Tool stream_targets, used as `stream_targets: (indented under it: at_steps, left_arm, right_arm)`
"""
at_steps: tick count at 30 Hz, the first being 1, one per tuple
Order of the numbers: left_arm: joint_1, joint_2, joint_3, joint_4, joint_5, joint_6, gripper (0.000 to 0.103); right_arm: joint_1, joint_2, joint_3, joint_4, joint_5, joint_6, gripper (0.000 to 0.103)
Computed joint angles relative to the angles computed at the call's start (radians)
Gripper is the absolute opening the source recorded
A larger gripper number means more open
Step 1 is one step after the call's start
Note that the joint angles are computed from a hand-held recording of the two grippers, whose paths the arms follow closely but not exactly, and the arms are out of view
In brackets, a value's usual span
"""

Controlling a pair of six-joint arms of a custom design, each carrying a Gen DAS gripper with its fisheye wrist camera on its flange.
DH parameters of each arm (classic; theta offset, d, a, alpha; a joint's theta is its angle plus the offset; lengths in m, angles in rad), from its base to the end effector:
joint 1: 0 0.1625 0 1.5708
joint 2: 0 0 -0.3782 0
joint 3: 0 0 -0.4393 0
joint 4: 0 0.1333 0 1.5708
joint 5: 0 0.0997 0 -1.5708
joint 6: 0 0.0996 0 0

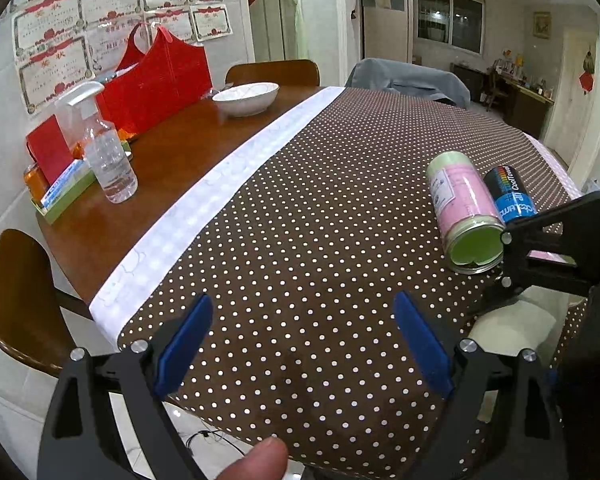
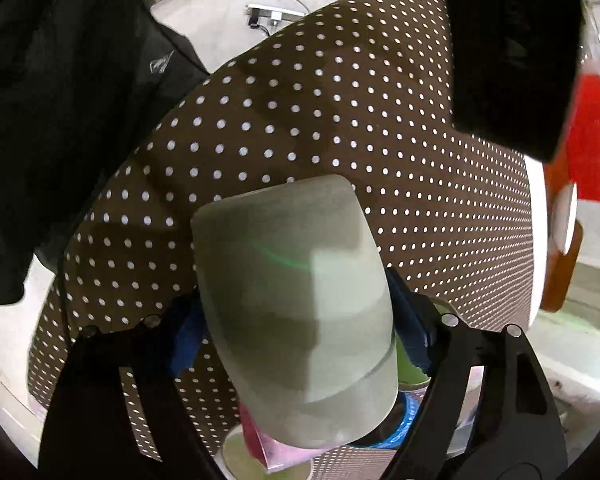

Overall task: Flip cup upside down
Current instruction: 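Grasp the pale green cup with the right gripper and turn rim downward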

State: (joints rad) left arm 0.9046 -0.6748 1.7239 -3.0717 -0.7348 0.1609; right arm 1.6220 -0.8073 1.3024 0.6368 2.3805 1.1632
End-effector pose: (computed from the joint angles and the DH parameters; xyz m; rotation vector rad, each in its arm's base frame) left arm -0.2284 -0.6258 0.0014 0.7177 2.2267 -0.7763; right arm 0.0911 -0.5831 0.1224 1.8270 -1.3926 -0.5138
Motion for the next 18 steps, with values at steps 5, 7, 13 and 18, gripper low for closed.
stream_targets:
  at_steps: [5,7,13,18]
  left_arm:
    - [0.004,-0.001,-0.001,-0.014,-0.003,0.006,0.09]
    - [0.006,-0.004,0.0,-0.026,-0.001,0.01,0.09]
    - [0.005,-0.014,0.008,-0.078,-0.011,0.037,0.09]
    - [-0.007,-0.025,0.028,-0.145,-0.038,0.074,0.09]
  right_arm:
    - [-0.001,-0.01,-0.022,0.03,-0.047,0.112,0.079]
    - [-0.002,-0.018,-0.049,0.06,-0.099,0.209,0.078]
    - [-0.029,-0.109,-0.034,0.089,-0.285,0.499,0.078]
    - [-0.068,-0.219,0.068,0.017,-0.454,0.736,0.079]
